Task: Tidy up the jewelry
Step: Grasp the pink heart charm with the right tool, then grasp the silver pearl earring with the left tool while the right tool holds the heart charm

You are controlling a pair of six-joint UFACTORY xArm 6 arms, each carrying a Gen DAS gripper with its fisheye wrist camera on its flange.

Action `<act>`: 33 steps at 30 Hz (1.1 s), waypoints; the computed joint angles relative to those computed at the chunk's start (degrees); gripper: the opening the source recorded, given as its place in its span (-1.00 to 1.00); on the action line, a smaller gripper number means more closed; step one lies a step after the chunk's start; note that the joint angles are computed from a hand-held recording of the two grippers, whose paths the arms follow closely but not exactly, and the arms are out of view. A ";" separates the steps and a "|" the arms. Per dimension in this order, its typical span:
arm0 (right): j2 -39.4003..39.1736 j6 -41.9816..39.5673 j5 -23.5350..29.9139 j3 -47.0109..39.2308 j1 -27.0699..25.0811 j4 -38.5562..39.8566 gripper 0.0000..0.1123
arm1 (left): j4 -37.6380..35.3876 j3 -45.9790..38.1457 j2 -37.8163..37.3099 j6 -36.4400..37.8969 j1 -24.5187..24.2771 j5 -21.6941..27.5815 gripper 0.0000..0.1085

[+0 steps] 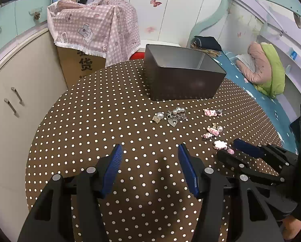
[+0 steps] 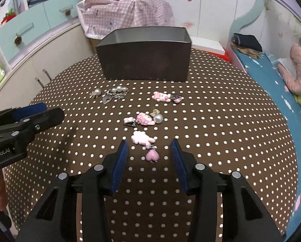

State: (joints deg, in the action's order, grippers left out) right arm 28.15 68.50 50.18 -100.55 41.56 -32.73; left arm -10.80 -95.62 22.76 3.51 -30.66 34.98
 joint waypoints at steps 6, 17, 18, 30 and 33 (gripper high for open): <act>-1.02 -1.18 -1.57 1.44 -0.43 -0.01 -0.77 | -1.90 -3.33 2.32 1.18 0.11 1.99 0.01; -8.88 6.28 -5.05 12.52 -3.35 -3.83 -0.77 | -1.92 -13.99 9.94 0.31 0.68 6.09 0.01; -9.19 6.57 -5.40 12.91 -3.65 -4.01 -0.77 | -1.73 -15.24 10.76 0.32 0.66 6.61 0.01; -7.61 5.27 -9.24 11.29 -6.33 -3.14 -0.77 | 1.56 -33.93 23.08 -0.15 0.62 14.18 -0.03; -7.43 5.15 -9.86 11.02 -6.65 -3.26 -0.77 | 5.51 -35.65 24.32 -0.28 0.00 14.19 -0.17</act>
State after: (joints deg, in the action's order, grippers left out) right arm 20.72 73.65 40.32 -89.54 34.91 -35.99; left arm -5.29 -131.27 47.08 3.24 -30.66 49.17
